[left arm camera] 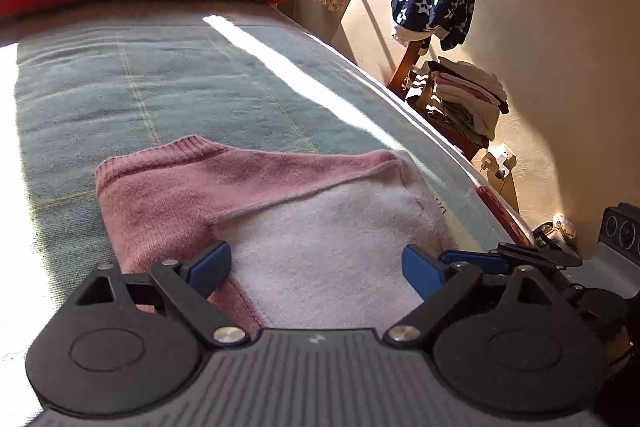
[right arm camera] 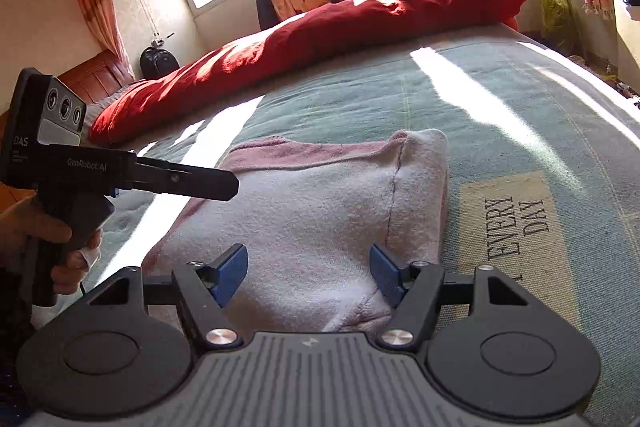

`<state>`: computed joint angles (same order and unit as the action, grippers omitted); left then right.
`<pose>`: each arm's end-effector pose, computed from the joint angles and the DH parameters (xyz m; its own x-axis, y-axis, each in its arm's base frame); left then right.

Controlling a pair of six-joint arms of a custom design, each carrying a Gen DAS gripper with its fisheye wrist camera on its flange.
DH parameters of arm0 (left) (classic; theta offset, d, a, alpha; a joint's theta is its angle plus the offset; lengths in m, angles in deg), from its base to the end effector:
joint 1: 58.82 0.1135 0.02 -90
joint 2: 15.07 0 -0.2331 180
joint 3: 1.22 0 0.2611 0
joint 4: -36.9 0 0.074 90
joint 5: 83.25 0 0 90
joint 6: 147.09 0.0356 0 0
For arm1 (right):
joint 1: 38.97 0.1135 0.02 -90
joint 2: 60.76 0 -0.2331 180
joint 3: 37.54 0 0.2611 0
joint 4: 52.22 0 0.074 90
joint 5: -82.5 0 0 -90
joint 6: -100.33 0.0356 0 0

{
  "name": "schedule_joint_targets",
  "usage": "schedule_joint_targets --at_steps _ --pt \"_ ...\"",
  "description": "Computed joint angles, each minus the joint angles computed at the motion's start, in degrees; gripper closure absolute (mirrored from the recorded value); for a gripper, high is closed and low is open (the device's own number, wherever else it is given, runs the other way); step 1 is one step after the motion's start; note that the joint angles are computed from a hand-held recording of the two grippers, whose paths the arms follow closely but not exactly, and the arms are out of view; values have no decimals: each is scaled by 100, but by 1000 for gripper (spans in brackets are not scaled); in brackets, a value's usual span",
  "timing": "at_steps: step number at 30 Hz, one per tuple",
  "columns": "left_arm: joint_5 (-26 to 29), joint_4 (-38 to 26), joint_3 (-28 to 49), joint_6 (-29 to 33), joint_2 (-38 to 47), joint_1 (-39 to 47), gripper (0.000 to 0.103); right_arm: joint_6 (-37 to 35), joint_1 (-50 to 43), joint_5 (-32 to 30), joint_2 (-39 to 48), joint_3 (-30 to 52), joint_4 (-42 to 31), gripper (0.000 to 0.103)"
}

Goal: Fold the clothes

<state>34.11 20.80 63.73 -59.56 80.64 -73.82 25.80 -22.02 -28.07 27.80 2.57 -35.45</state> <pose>0.3240 -0.1037 0.1348 -0.7272 0.1552 -0.6687 0.5025 0.7840 -0.3645 0.2629 0.0932 0.0948 -0.6333 0.0681 -0.7709 -0.4047 0.8200 0.4048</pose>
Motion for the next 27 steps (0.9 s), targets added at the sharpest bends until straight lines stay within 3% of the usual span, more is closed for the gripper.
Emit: schedule_joint_targets --at_steps 6,10,15,21,23,27 --pt "13 256 54 -289 213 26 2 333 -186 -374 519 -142 949 31" --pt "112 516 -142 -543 83 86 2 485 -227 -502 606 -33 951 31" --pt "-98 62 -291 -812 -668 -22 2 585 -298 -715 650 62 889 25" --pt "550 29 -846 -1210 -1373 -24 1 542 -121 -532 634 70 910 14" --pt "534 22 -898 -1303 -1226 -22 1 564 -96 -498 648 67 951 13" --pt "773 647 -1113 -1820 -880 154 1 612 -126 -552 661 58 996 13"
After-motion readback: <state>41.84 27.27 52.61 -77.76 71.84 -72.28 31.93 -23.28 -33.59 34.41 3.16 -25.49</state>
